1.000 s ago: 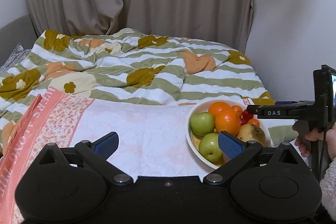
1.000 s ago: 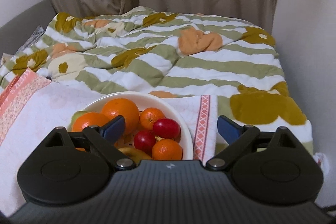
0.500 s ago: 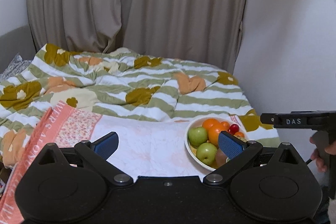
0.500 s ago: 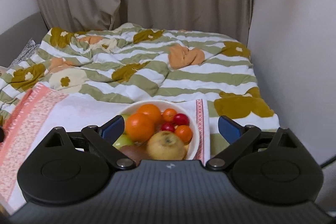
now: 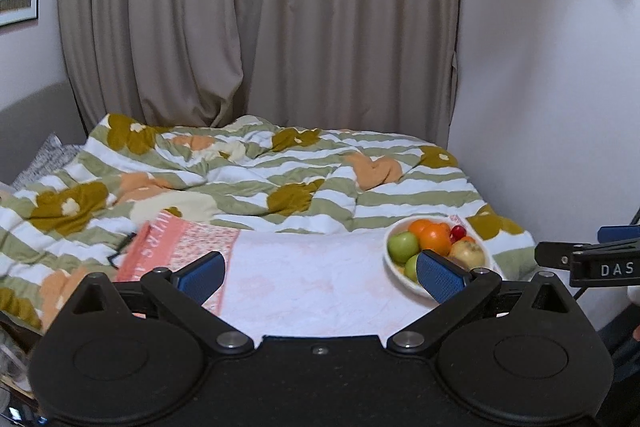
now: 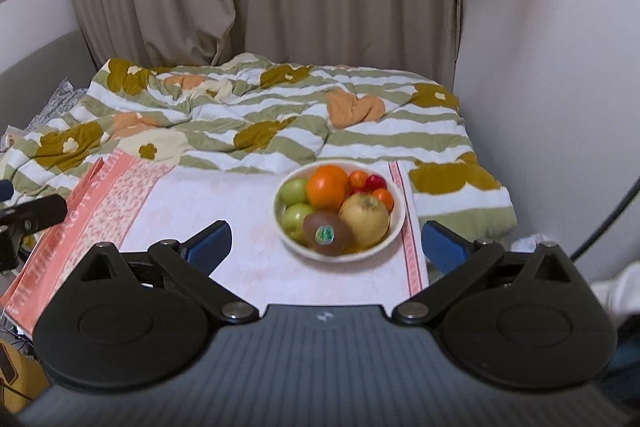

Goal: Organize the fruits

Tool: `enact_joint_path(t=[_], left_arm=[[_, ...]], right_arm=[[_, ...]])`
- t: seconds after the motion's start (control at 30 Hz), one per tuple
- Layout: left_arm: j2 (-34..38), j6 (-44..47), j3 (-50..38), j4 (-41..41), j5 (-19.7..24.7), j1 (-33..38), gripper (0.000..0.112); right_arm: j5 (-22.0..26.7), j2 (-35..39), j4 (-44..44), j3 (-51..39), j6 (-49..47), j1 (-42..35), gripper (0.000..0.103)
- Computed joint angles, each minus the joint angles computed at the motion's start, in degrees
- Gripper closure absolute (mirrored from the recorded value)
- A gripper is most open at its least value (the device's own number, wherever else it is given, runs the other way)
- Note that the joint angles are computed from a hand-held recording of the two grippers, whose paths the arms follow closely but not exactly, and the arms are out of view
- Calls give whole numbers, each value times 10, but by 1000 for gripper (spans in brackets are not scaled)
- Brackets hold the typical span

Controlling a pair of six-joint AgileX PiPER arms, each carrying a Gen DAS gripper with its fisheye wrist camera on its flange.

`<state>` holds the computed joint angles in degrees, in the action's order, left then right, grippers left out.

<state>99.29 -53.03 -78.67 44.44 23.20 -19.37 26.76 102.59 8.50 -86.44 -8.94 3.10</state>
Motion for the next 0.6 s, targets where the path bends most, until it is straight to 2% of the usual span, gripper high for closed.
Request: enact_joint_path(t=[0.13,0.27,0.6], left_arm=[[-29,-3,45,19,1,2,9],[-51,9,79,5,-7,10,9],[-79,14,109,-1,-8,8,9]], right_arm=[[-2,-32,-33,50,46,18,0],[-3,-59,-68,91,90,34,0],[-6,-90,-112,129,144,47,0]])
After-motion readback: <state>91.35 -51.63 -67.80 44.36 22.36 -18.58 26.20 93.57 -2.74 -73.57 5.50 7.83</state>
